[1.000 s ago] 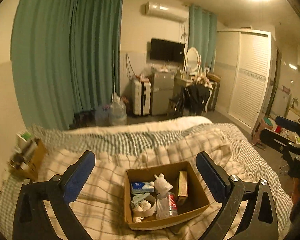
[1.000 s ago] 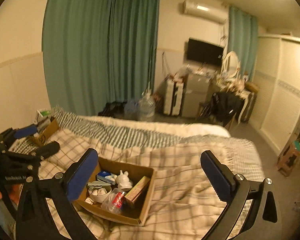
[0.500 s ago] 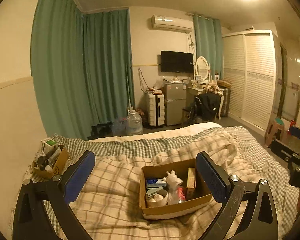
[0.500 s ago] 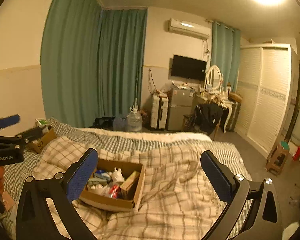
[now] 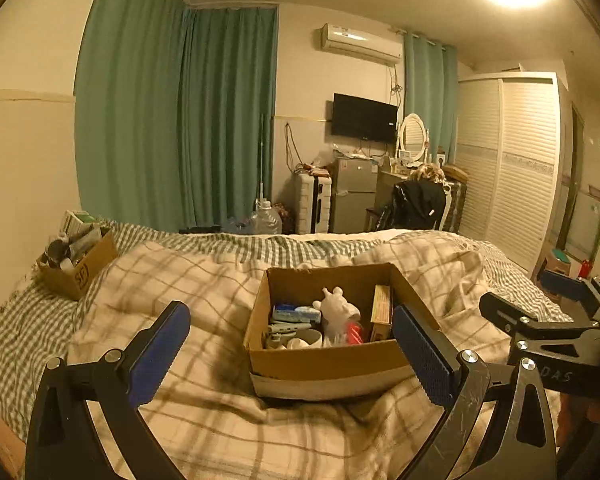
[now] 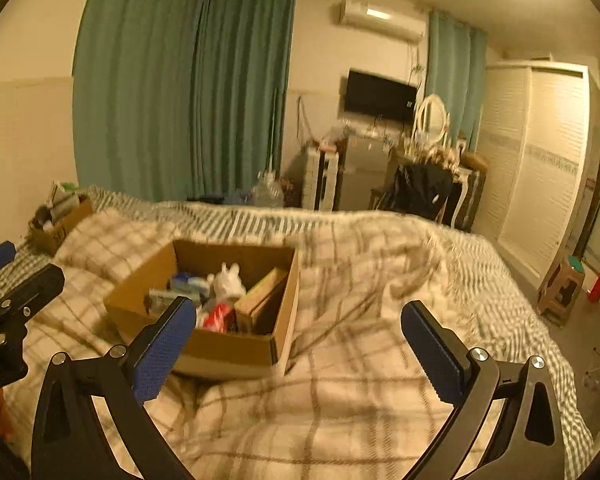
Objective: Organize objects
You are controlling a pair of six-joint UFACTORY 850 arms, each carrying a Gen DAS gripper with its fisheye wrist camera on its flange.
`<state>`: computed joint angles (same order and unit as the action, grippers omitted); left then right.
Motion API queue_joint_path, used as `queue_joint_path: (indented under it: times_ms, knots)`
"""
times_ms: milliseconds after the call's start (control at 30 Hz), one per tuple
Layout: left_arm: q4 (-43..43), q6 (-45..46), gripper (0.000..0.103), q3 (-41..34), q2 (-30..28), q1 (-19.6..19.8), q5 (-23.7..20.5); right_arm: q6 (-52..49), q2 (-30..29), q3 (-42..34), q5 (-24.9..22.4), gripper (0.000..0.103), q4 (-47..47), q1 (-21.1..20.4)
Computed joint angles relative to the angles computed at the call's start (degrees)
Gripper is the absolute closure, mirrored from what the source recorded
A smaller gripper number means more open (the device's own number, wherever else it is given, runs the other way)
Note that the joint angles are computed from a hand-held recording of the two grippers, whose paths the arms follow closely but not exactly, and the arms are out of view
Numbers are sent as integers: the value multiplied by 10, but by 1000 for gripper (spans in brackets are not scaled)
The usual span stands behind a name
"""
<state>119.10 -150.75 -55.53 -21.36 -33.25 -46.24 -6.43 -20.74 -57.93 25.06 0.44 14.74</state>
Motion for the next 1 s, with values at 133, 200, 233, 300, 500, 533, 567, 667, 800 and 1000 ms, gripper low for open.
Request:
queue_joint_path:
  times_ms: [133,200,233,300,500,533,567,667,800,1000]
  knots:
    - [-29,-1,0,-1,-1,1,-16,-13,1,9,19,0,9,0]
    - [-37,3,0,-3,-1,6,-1,-2,4,12,25,0,-3,-2]
    - [-34,0,0,0,1,8,5,-3,6,13,24,0,-2,-1]
    - [-30,-8,0,4,4,8,4,-4,7,13,25,0,2,0]
    - [-26,-5,0,3,2,8,11,26,9,14,29,0,-14,-6]
    - [-24,-4,0,4,2,8,11,26,9,14,29,0,-13,-6]
    - [-26,-2,0,3,1,7,10,28,11,14,28,0,-14,-7]
    - [-25,0,0,3,1,6,7,39,12,16,31,0,-21,-10]
    - [-25,1,0,1,0,8,17,36,10,14,29,0,-19,-8]
    - [-22,-2,0,2,0,8,15,36,10,15,30,0,-20,-8]
